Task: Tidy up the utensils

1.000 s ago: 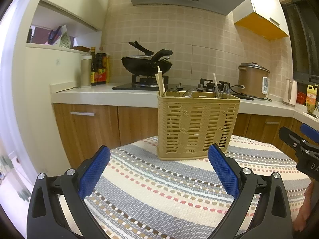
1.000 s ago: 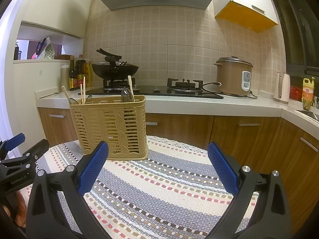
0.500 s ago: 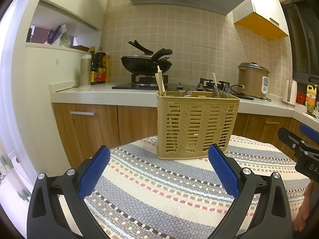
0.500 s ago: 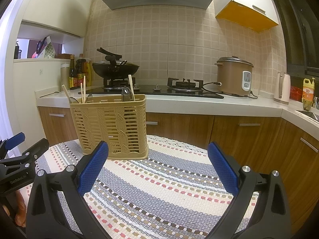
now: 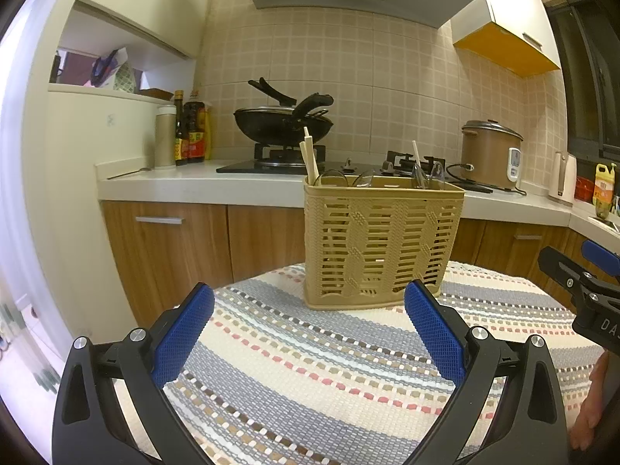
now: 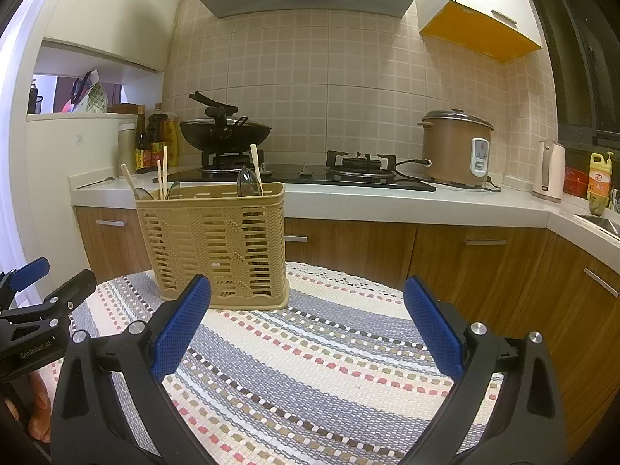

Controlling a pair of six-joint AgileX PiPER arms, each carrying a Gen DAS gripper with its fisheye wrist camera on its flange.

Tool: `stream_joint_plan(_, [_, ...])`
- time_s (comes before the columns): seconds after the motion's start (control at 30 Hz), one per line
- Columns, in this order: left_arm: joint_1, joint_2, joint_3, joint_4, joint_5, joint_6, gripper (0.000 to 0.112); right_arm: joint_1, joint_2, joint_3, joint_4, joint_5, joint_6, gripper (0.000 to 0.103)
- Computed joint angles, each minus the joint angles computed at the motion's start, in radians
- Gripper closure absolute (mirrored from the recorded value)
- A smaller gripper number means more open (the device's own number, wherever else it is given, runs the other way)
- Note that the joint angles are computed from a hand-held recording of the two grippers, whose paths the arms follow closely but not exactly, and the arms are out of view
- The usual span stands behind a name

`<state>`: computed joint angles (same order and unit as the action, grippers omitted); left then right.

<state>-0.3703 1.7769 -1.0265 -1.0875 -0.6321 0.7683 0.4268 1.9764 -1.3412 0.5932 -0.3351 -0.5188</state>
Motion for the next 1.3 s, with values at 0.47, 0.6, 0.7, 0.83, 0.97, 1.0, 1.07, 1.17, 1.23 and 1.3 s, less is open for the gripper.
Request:
stream_joint_plan(0.47, [-0.001,0.000,0.001,0.001,-0.001,0.000,0.017,-0.003,0.002,-0.003,-0.009,0.003,0.009,0.008])
stream_joint_plan(0.6, [-0.001,0.001,0.000,0.000,-0.001,0.001,0.017,-0.003,0.002,-0.002,-0.009,0.003,0.008,0.008])
stream_joint_plan(0.7, [-0.002,0.001,0.001,0.001,-0.002,0.001,0.017,-0.001,0.003,-0.004,-0.005,0.003,0.004,0.008])
stream_joint_plan(0.83, [-0.001,0.001,0.000,0.000,-0.002,0.001,0.017,-0.001,0.004,-0.006,0.000,0.005,-0.001,0.008])
stream_joint_plan(0.97, [-0.001,0.000,0.002,0.005,0.000,-0.005,0.017,0.000,0.006,-0.007,0.000,0.006,-0.001,0.008])
stream_joint_plan(1.0, [-0.001,0.001,0.000,0.004,0.001,-0.003,0.017,0.000,0.006,-0.007,0.001,0.005,-0.002,0.008])
stream_joint_plan(1.07, [-0.002,0.002,-0.001,-0.003,-0.003,0.004,0.017,0.000,0.006,-0.007,0.002,0.006,-0.003,0.008])
stream_joint_plan(1.17, [-0.002,0.000,0.001,0.000,-0.004,0.002,0.017,0.002,0.008,-0.009,0.006,0.008,-0.008,0.008])
stream_joint_plan(1.23, [-0.006,0.001,0.002,-0.003,-0.016,0.005,0.017,0.004,0.008,-0.007,0.007,0.006,-0.010,0.008])
stream_joint_plan(1.3, [-0.021,0.005,0.003,-0.022,-0.057,0.023,0.017,0.004,0.009,-0.008,0.008,0.007,-0.013,0.008])
